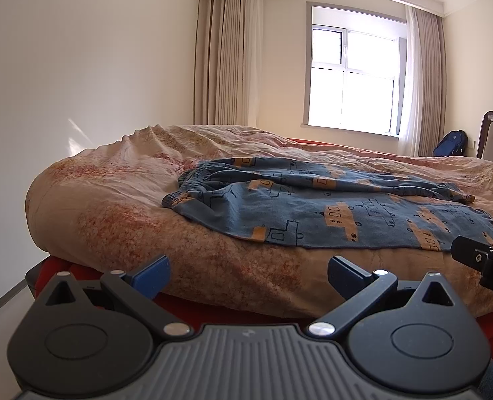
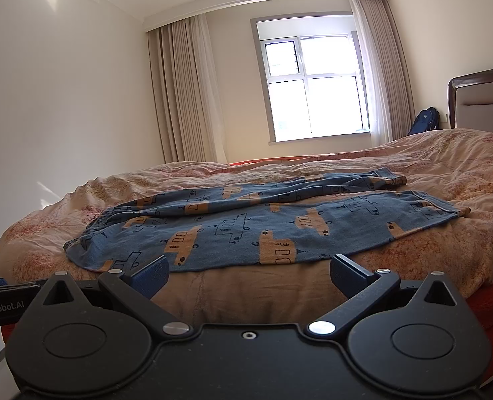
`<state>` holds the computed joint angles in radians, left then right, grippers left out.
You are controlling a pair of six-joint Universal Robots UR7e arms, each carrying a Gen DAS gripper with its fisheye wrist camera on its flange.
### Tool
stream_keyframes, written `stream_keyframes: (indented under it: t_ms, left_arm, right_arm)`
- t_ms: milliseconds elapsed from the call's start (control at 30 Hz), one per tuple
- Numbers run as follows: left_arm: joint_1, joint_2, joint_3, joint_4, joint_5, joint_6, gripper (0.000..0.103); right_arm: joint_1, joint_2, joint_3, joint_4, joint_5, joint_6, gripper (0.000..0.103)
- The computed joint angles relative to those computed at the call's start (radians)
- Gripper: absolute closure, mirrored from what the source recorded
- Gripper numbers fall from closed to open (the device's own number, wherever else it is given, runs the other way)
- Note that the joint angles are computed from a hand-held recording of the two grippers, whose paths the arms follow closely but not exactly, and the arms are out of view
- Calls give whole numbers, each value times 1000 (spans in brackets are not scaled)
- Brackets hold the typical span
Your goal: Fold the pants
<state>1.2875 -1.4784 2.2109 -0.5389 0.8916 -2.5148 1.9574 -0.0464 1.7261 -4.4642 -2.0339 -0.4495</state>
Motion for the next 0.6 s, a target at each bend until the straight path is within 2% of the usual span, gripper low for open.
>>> stream_keyframes:
  t_ms: [600]
  left_arm:
    - [-9,8,2,-5,-13,3,0]
  right_arm:
    - [1,0,0,1,-2,1,0]
